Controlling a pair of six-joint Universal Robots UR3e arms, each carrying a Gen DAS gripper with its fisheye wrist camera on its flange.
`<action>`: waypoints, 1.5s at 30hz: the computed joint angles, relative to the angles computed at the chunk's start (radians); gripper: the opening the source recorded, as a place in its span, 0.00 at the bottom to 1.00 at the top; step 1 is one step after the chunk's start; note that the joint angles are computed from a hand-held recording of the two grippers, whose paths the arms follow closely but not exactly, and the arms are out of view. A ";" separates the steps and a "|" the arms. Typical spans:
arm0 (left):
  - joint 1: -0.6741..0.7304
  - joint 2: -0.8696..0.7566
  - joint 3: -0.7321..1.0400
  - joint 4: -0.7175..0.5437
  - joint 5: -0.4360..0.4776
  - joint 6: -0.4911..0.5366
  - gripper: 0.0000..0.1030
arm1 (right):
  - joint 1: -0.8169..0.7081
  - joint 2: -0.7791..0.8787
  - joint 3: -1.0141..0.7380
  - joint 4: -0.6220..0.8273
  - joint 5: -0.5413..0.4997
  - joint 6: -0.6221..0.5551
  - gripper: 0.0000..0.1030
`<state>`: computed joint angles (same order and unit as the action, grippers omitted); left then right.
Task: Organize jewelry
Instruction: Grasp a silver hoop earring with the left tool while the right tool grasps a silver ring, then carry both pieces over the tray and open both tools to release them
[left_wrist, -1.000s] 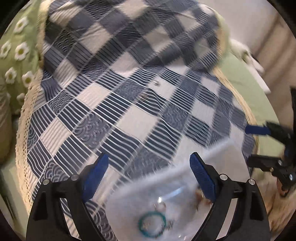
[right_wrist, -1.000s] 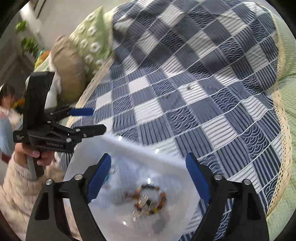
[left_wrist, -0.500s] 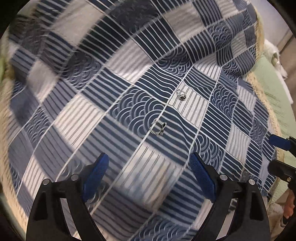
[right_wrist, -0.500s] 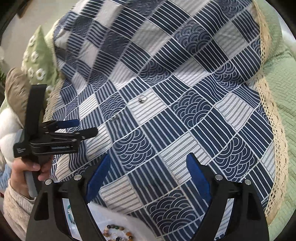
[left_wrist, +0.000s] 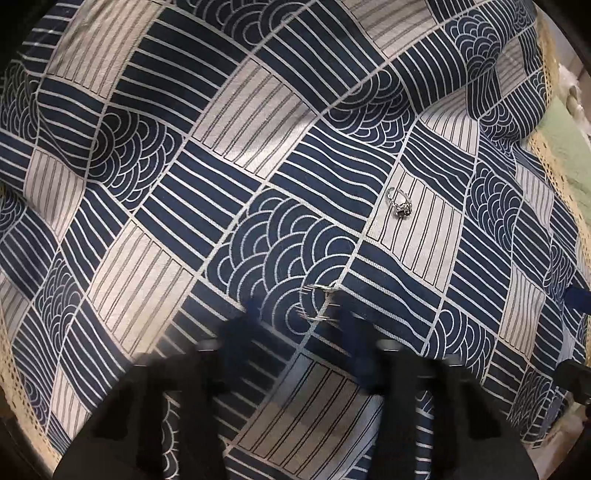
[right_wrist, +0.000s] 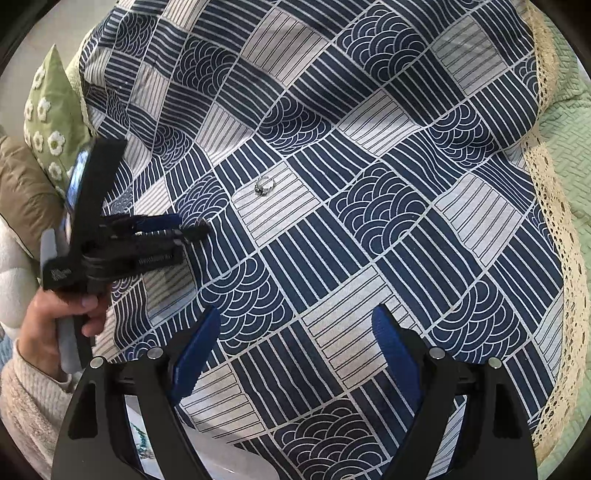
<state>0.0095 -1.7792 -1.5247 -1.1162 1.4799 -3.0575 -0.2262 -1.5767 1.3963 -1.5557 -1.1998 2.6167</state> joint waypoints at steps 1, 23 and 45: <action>0.011 0.006 -0.003 -0.006 -0.012 0.001 0.18 | 0.002 -0.001 0.004 -0.005 -0.001 0.003 0.80; 0.246 0.386 -0.016 -0.281 -0.317 0.085 0.17 | 0.258 0.343 -0.230 -0.304 -0.081 0.214 0.80; 0.185 0.271 -0.035 -0.219 -0.290 0.036 0.17 | 0.289 0.465 -0.204 -0.465 -0.152 0.205 0.23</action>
